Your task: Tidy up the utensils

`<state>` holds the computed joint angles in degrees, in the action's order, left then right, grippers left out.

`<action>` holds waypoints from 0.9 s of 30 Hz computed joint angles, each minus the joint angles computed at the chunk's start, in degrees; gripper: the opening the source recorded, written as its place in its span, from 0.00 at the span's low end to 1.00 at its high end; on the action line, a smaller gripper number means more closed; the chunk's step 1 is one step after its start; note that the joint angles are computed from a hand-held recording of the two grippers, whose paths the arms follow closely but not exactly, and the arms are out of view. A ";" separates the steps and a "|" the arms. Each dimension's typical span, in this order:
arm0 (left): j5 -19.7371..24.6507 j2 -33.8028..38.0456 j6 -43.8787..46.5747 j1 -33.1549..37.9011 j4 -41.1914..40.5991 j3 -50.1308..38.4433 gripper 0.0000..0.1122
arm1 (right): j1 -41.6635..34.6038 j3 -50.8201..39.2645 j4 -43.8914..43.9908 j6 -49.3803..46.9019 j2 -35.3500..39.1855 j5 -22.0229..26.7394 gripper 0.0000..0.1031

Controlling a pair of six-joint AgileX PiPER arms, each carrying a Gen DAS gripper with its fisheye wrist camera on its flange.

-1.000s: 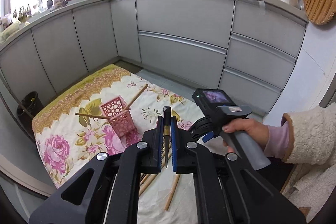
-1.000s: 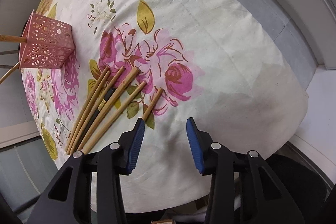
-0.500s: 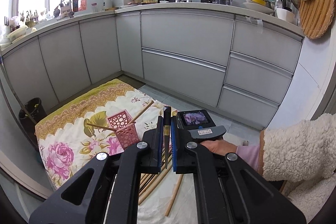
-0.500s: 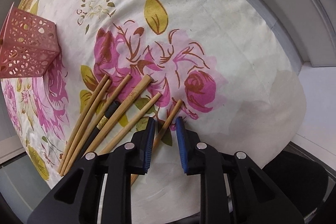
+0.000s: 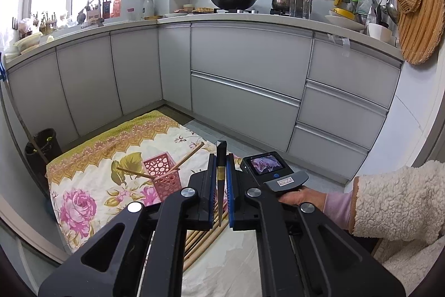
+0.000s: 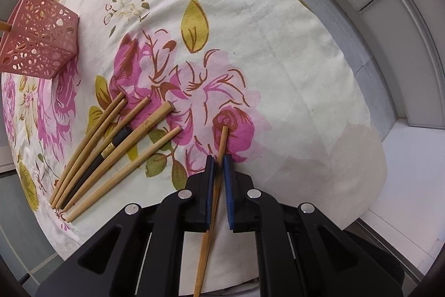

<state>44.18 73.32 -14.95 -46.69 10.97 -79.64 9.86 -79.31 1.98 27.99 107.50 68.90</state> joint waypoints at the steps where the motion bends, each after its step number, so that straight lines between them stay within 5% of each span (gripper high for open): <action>1: -0.04 -0.03 0.12 0.01 -0.10 0.01 0.05 | 1.66 0.10 -1.70 2.14 -0.05 -0.45 0.16; 6: -0.60 -0.79 -1.26 0.15 0.67 0.36 0.05 | 5.01 6.53 -4.55 7.75 -4.89 -7.83 0.06; 12: -1.70 -1.53 -4.78 1.08 1.96 0.71 0.05 | 3.77 15.96 -4.28 7.05 -16.89 -15.39 0.05; 17: -1.80 -1.17 -9.57 0.72 4.68 -0.45 0.05 | 3.01 17.73 -4.43 2.89 -29.78 -13.44 0.05; 27: 3.05 3.46 -13.97 0.68 6.85 -8.65 0.05 | -2.16 -0.83 -1.49 -9.34 -33.22 -3.90 0.05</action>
